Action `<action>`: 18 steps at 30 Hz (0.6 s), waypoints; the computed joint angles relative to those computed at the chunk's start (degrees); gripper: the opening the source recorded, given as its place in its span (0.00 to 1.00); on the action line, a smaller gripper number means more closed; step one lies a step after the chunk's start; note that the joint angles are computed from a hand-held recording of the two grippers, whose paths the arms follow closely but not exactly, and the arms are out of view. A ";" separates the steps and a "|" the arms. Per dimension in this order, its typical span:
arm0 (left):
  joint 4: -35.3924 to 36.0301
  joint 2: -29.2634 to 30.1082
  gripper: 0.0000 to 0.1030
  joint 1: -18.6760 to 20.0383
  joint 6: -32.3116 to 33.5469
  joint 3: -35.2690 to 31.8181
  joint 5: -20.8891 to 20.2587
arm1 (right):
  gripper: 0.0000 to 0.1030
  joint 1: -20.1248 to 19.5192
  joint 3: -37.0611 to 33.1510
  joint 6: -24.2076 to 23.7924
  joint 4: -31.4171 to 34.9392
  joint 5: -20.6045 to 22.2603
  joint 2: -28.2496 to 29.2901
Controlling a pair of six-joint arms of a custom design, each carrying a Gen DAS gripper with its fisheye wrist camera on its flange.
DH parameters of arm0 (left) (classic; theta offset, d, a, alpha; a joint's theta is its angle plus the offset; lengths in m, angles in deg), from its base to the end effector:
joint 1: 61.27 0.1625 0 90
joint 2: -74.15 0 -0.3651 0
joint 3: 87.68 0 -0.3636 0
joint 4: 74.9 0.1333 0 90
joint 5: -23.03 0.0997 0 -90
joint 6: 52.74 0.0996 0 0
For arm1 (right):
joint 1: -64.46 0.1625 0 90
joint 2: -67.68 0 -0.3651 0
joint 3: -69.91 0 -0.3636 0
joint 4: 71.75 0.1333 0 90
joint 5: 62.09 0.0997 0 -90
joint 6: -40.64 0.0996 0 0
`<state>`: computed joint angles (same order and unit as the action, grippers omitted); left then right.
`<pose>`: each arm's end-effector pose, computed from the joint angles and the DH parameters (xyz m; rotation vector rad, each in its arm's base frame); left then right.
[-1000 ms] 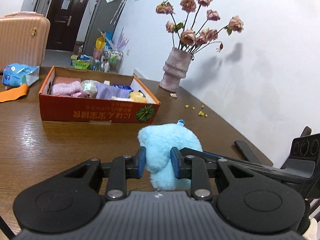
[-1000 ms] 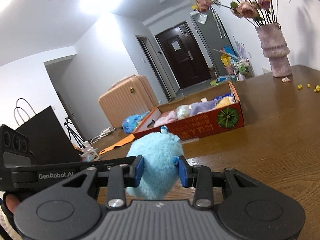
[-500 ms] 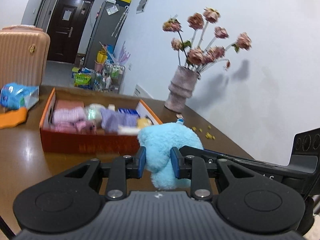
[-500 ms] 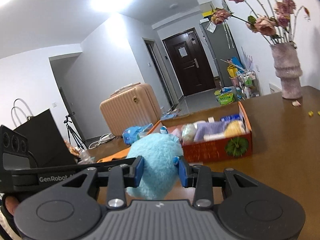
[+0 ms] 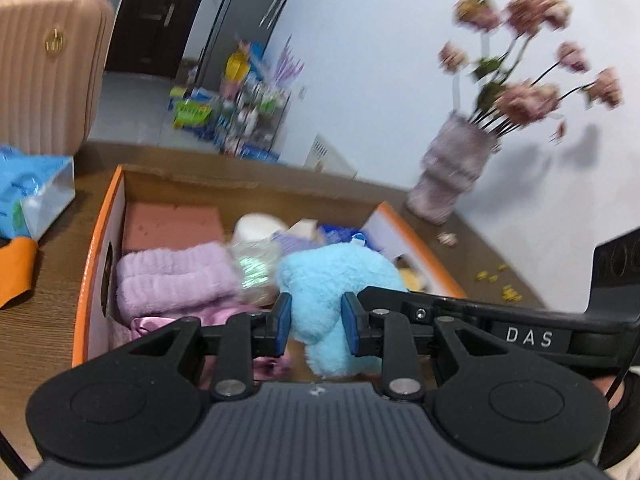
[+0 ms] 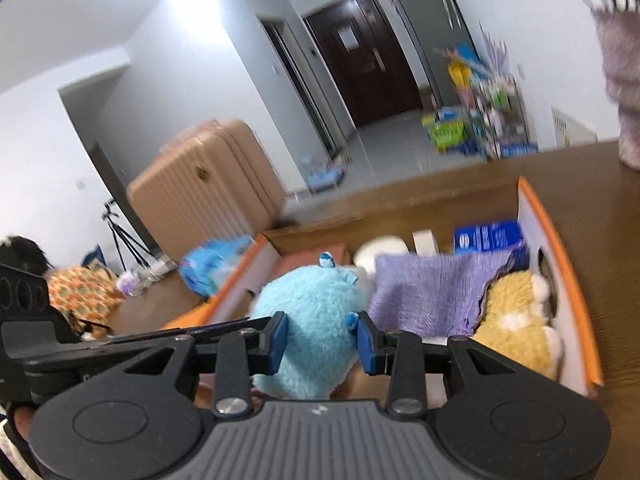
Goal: Organize soft objects
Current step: 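Carry the blue plush toy into the box and open both grippers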
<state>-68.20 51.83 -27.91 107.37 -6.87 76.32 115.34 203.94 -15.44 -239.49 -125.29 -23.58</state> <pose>-0.2872 -0.4199 -0.1231 0.6681 2.6402 -1.0272 -0.1088 -0.4162 0.2649 0.6201 -2.7356 1.0862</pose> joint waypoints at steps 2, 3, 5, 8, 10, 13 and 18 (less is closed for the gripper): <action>3.51 2.63 0.26 2.04 0.05 -3.87 0.42 | 0.34 2.15 -2.70 2.07 -2.09 -4.47 4.69; 5.10 3.87 0.25 2.72 0.42 -5.46 0.56 | 0.34 3.32 -3.73 3.10 -3.41 -7.07 6.61; 6.96 5.33 0.23 3.10 0.98 -7.02 0.39 | 0.34 4.47 -4.46 3.76 -5.15 -10.72 8.59; 9.07 6.74 0.23 3.31 1.45 -8.52 0.68 | 0.34 5.11 -5.48 4.10 -3.27 -13.52 8.67; 9.71 7.18 0.22 3.51 1.42 -9.15 0.84 | 0.34 5.46 -6.14 4.87 -1.68 -14.70 8.49; 9.88 7.30 0.22 3.63 1.49 -9.27 1.04 | 0.34 6.13 -6.81 5.07 -1.08 -15.99 8.80; 10.06 6.53 0.29 1.45 -0.10 -8.30 -2.43 | 0.42 7.66 -8.31 7.29 1.43 -17.31 8.53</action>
<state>-58.14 58.36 -26.46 107.27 -15.17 73.88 123.00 195.63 -8.15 -238.05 -142.60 -15.05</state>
